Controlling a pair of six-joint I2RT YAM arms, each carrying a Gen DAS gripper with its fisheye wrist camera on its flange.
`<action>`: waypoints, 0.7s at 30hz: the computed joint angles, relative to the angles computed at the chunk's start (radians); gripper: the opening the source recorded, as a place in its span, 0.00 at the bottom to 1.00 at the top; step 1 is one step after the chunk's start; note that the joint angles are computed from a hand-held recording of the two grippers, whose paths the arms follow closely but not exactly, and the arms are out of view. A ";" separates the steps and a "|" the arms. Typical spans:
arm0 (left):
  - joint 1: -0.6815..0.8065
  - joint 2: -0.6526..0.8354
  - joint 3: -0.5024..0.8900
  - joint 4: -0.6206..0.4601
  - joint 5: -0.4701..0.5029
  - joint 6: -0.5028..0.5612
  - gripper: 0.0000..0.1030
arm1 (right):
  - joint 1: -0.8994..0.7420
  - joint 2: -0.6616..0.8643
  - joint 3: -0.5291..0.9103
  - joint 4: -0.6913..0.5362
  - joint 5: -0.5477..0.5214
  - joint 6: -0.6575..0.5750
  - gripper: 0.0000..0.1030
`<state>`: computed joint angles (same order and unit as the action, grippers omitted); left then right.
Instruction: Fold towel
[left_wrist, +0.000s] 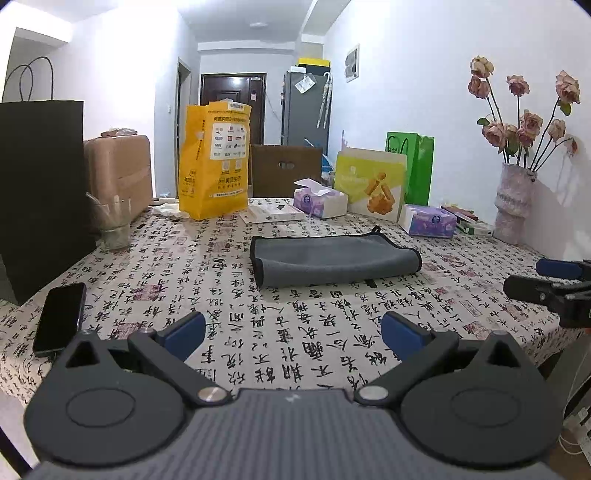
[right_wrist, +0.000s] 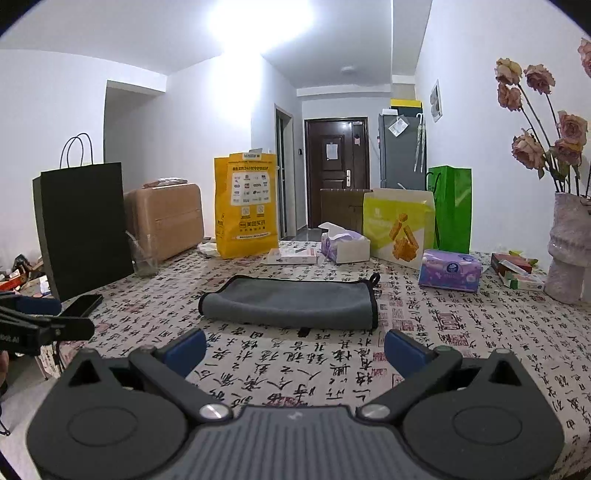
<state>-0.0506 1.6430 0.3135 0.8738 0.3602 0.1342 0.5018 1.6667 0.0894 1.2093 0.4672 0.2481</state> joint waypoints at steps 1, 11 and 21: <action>0.002 0.000 -0.005 0.003 0.001 -0.002 1.00 | 0.016 0.015 -0.005 0.018 0.015 0.005 1.00; -0.020 0.073 -0.088 0.161 -0.050 0.007 1.00 | 0.191 0.185 -0.018 0.126 0.186 0.107 1.00; -0.032 0.224 -0.183 0.403 -0.060 0.009 1.00 | 0.376 0.320 -0.009 0.202 0.341 0.218 1.00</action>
<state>-0.0821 1.8668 0.1305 1.2771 0.2998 0.1427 0.8777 1.9871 0.0808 1.4118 0.8083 0.4660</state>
